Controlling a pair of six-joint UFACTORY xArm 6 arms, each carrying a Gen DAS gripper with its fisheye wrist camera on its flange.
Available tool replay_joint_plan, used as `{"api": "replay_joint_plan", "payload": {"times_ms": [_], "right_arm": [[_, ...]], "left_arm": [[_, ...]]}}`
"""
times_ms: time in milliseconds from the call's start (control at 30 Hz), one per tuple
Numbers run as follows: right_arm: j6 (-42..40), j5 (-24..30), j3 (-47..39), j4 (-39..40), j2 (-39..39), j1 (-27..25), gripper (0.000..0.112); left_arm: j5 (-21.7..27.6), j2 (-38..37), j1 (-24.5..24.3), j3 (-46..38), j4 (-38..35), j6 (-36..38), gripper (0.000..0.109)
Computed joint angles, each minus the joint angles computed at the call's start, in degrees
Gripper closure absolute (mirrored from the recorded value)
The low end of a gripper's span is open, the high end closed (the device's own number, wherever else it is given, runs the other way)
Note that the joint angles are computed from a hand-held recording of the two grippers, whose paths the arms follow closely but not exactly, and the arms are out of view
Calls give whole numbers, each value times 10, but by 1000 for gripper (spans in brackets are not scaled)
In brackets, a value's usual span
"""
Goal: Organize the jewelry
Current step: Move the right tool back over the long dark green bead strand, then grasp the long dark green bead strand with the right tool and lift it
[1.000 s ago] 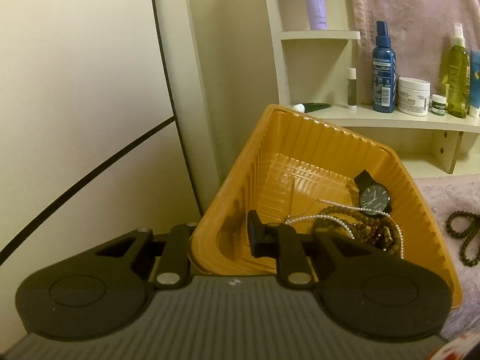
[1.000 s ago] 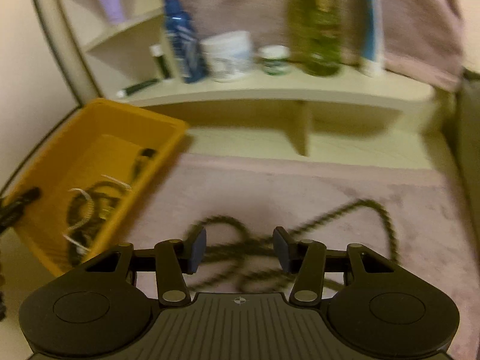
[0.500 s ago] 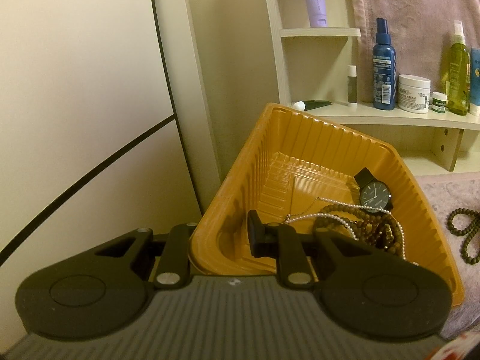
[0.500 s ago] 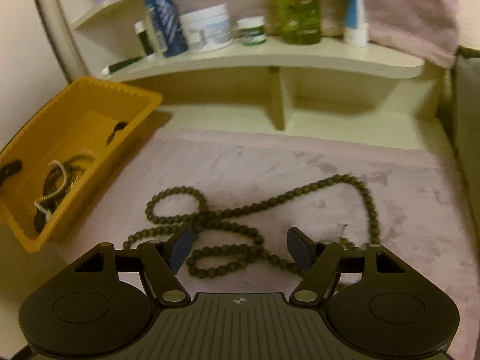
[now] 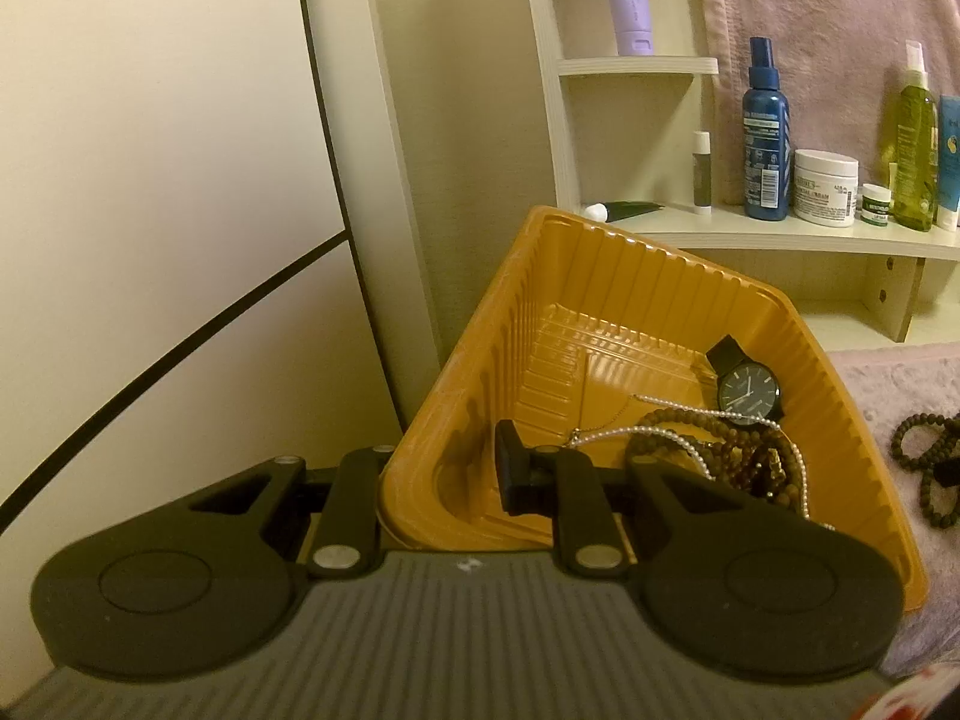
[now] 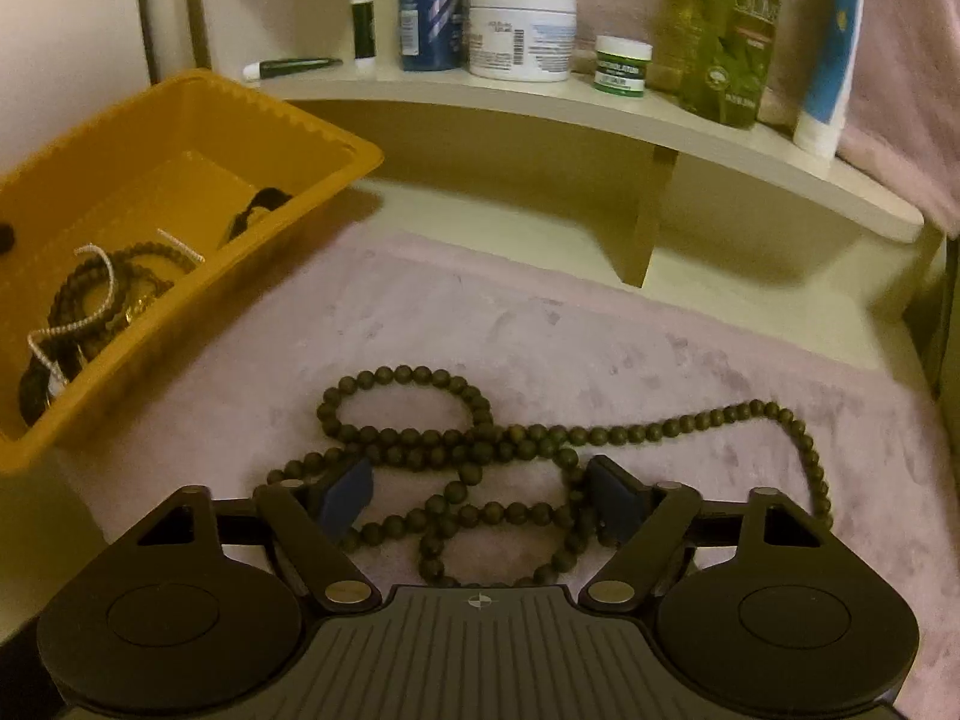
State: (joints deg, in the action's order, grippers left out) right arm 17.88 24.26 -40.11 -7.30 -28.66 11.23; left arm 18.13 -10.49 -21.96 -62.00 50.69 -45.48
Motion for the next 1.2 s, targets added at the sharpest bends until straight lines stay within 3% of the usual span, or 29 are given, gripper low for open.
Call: {"api": "replay_joint_plan", "payload": {"times_ms": [133,200,400,433,600,667,733,800,867,933,1067,1133,1167,1200], "right_arm": [[20,-4,3,-17,-6,-8,73],[22,4,-1,-15,-8,-15,97],[-35,14,3,53,-21,-20,100],[-34,10,7,59,-26,-20,111],[-57,44,-10,80,-27,-22,112],[-25,49,-14,54,-24,-24,111],[-28,55,-19,62,-20,-25,101],[-34,51,-17,74,-20,-25,70],[-32,38,-11,69,-21,-24,62],[-41,44,-15,68,-16,-22,62],[-25,-7,0,15,-2,-16,63],[-45,-32,4,28,5,-12,82],[-52,-40,3,32,9,-11,100],[-57,-42,2,34,12,-9,105]], "left_arm": [[-1,0,0,1,0,-1,91],[-1,-1,1,1,1,-1,91],[-1,-1,1,2,3,-3,91],[0,-1,0,2,1,-3,91],[0,-1,1,1,2,-3,91],[-1,-3,1,3,-1,-1,91],[-1,-4,1,5,1,-1,91],[-2,-5,1,5,0,-1,91],[-2,-4,1,5,1,-1,91],[-3,-4,2,5,1,-2,91],[-1,-4,1,5,1,-1,91],[0,-5,0,5,1,-1,91],[-1,-5,1,5,2,-3,91],[-1,-5,1,5,3,-4,91]]}}
